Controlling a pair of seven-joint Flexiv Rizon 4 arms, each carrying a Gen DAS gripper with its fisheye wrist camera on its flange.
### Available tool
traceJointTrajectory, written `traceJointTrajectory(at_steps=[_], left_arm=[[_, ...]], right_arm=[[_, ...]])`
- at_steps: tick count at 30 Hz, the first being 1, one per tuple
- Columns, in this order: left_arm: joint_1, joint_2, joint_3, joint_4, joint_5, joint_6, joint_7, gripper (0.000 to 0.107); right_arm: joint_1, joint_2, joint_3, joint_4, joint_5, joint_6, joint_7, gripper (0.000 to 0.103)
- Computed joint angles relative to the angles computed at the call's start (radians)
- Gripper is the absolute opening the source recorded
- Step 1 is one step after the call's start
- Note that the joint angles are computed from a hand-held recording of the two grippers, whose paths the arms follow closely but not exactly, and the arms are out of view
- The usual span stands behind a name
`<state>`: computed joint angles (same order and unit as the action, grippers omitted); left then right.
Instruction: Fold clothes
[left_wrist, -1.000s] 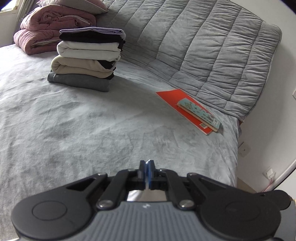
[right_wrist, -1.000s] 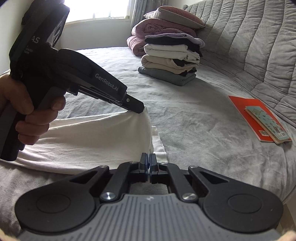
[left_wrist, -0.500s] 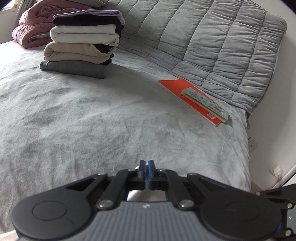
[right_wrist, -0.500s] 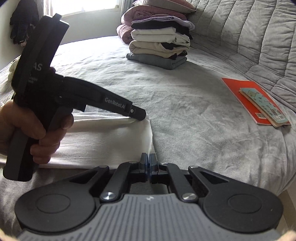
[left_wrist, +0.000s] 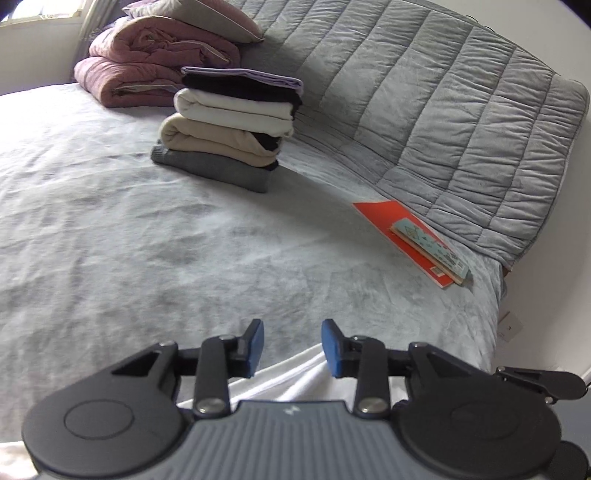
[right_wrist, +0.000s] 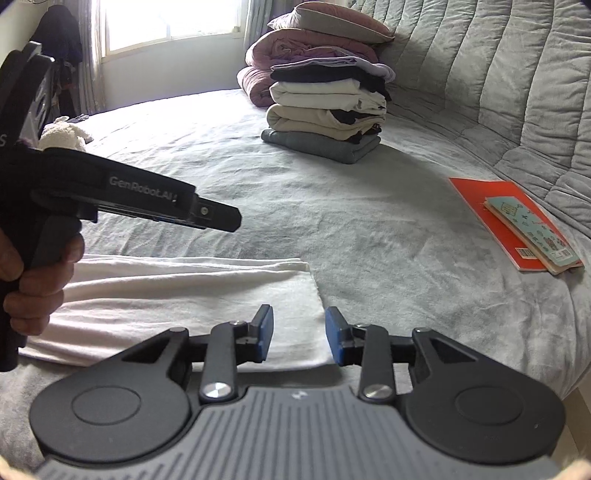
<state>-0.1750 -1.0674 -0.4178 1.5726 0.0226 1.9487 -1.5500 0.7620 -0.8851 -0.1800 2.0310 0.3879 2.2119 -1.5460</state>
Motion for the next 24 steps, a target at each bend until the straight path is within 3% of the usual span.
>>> traceJointTrajectory(at_steps=[6,13,24], left_arm=[[-0.030,0.146,0.160,0.218,-0.084,0.100,-0.070,0.037],[-0.016,0.240,0.248,0.439,-0.124,0.242,-0.152,0.037],[-0.001,0.325,0.335,0.756,-0.183,0.487,-0.291,0.036]], right_arm=[[-0.006,0.007,0.041,-0.009,-0.058,0.006,-0.015,0.036],[-0.054,0.014,0.123,-0.019,-0.173,-0.008,-0.013,0.036],[-0.286,-0.002,0.370,0.002,-0.617,0.000,0.076,0.035]])
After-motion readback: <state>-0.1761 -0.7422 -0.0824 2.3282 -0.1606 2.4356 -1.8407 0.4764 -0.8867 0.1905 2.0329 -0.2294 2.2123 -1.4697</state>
